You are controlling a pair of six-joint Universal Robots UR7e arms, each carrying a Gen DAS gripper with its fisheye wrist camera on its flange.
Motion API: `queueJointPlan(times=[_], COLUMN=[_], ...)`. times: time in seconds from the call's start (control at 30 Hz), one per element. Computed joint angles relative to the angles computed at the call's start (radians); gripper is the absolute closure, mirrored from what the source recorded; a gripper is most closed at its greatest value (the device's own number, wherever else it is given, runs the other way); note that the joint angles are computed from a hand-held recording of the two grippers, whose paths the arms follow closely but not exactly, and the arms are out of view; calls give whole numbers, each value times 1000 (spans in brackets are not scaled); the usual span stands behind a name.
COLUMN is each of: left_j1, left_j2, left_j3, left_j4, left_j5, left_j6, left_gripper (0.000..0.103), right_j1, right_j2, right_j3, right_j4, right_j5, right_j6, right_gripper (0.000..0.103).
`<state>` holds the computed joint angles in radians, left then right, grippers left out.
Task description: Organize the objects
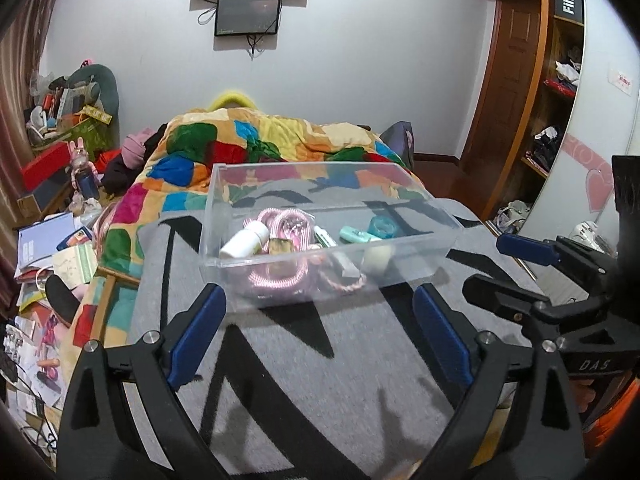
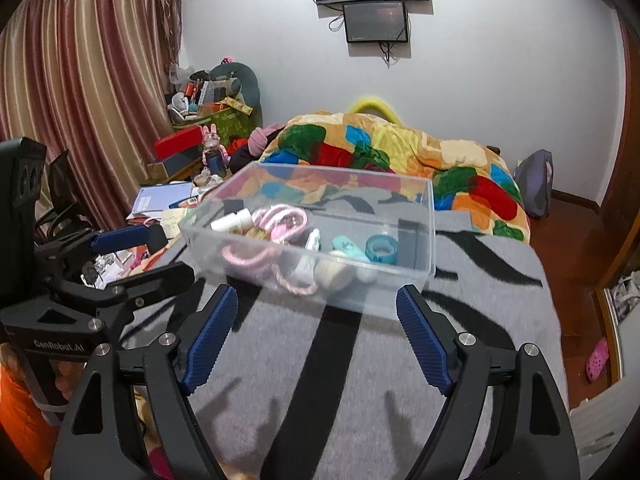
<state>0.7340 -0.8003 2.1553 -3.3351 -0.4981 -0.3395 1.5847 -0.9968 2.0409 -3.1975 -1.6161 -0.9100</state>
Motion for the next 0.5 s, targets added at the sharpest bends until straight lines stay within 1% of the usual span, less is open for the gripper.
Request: queueJointPlan(times=[0.5], left_j1=[-7], left_j2=[11], left_j3=[-1], left_j4=[3], left_j5=[0], left_j6=[-6], left_gripper=[7], right_j1=[-7], right_j2=[-6], right_j3=[4], right_j4=[4], right_j5=[-3], right_j6=[3], right_gripper=[24])
